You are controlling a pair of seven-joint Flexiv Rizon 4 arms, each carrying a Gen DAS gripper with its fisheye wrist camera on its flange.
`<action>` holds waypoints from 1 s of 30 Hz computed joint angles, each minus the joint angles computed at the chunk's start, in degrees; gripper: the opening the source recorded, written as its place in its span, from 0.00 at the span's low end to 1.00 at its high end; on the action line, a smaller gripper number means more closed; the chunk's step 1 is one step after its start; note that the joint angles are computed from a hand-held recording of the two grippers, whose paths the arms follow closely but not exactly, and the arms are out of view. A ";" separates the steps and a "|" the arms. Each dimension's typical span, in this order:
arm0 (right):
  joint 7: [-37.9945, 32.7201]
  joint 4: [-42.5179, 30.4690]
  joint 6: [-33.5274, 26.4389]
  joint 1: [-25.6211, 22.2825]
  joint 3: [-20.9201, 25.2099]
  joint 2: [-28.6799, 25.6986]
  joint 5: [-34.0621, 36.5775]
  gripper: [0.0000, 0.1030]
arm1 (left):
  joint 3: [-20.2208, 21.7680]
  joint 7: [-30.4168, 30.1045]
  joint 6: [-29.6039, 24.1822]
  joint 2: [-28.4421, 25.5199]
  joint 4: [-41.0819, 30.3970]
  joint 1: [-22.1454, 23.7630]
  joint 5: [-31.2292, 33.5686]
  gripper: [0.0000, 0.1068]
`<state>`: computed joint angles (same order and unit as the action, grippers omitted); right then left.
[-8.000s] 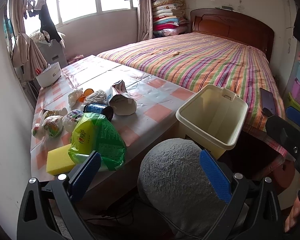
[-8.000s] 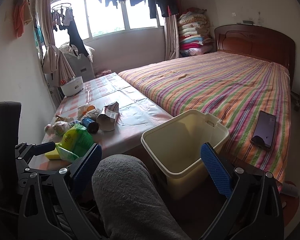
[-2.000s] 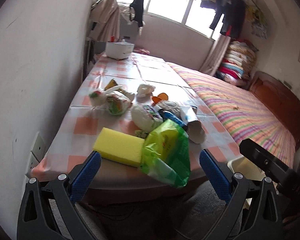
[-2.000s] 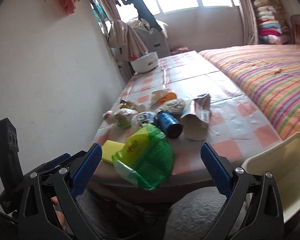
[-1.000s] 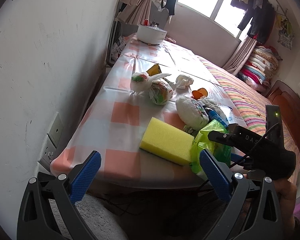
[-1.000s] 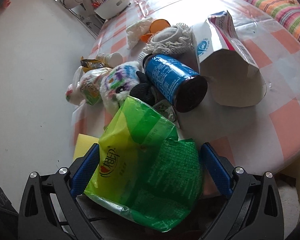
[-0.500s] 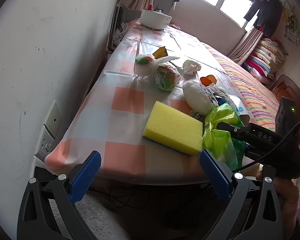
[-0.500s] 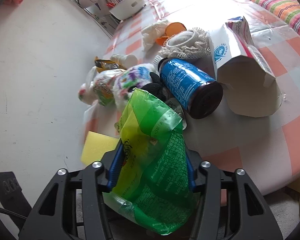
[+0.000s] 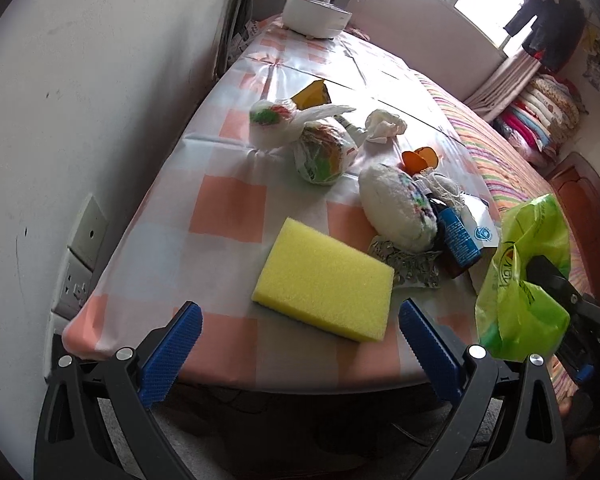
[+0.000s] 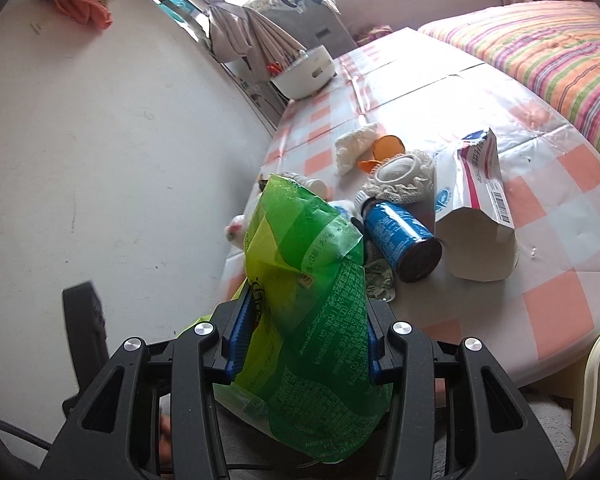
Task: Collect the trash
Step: 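Lift the green bag with the right tool while the left tool grasps the yellow sponge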
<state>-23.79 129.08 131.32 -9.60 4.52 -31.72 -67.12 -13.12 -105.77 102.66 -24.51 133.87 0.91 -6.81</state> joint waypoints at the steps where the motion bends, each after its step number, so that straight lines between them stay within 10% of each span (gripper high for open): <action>1: -0.58 0.27 0.33 0.03 0.00 0.16 0.45 0.42 | 2.70 1.34 -2.47 -0.05 -1.78 -2.74 -0.29 0.90; 9: -2.19 2.10 2.27 -0.77 -0.11 0.91 2.48 0.41 | 12.09 9.60 -14.43 -3.09 -10.89 -11.91 0.47 0.90; 30: -12.06 5.56 3.36 0.12 0.95 4.64 15.44 0.39 | 13.76 20.70 -19.82 -4.93 -15.40 -14.16 1.75 0.90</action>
